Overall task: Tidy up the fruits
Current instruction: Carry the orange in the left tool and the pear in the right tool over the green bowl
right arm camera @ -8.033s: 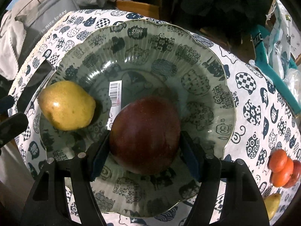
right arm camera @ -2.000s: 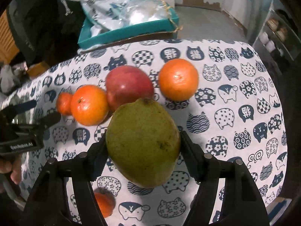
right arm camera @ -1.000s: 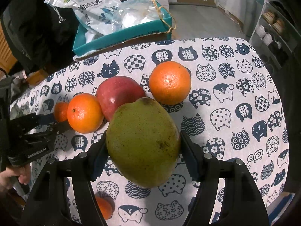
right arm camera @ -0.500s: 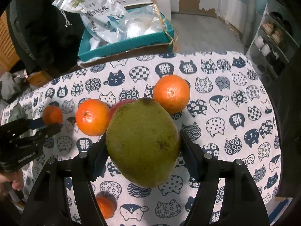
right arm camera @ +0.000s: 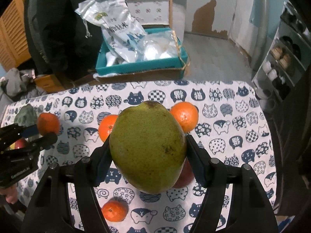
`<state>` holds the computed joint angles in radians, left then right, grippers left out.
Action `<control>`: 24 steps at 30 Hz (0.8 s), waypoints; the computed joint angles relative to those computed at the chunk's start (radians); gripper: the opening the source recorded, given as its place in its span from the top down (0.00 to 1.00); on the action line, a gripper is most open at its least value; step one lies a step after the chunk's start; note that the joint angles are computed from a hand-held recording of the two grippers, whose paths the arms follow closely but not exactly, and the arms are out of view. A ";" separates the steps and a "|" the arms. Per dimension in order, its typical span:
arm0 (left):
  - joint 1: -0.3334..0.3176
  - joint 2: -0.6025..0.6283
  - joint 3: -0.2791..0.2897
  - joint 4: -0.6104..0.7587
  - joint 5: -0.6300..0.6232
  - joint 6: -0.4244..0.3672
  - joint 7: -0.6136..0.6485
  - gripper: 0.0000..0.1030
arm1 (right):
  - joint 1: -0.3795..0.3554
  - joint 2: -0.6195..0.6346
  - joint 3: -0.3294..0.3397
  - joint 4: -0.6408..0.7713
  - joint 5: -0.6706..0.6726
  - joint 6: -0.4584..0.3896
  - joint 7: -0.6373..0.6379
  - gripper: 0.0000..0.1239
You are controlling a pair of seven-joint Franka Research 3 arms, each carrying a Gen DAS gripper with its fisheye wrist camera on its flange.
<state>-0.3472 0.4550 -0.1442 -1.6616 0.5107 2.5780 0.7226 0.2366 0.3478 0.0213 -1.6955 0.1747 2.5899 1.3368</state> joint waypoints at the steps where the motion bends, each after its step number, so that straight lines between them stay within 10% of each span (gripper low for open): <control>1: -0.001 -0.011 0.000 -0.009 0.000 0.004 -0.006 0.61 | 0.000 -0.007 0.002 -0.005 0.003 0.004 -0.004 0.43; 24: 0.026 -0.259 -0.009 -0.220 0.193 0.048 -0.246 0.62 | 0.012 -0.154 0.060 -0.095 0.154 0.092 -0.182 0.43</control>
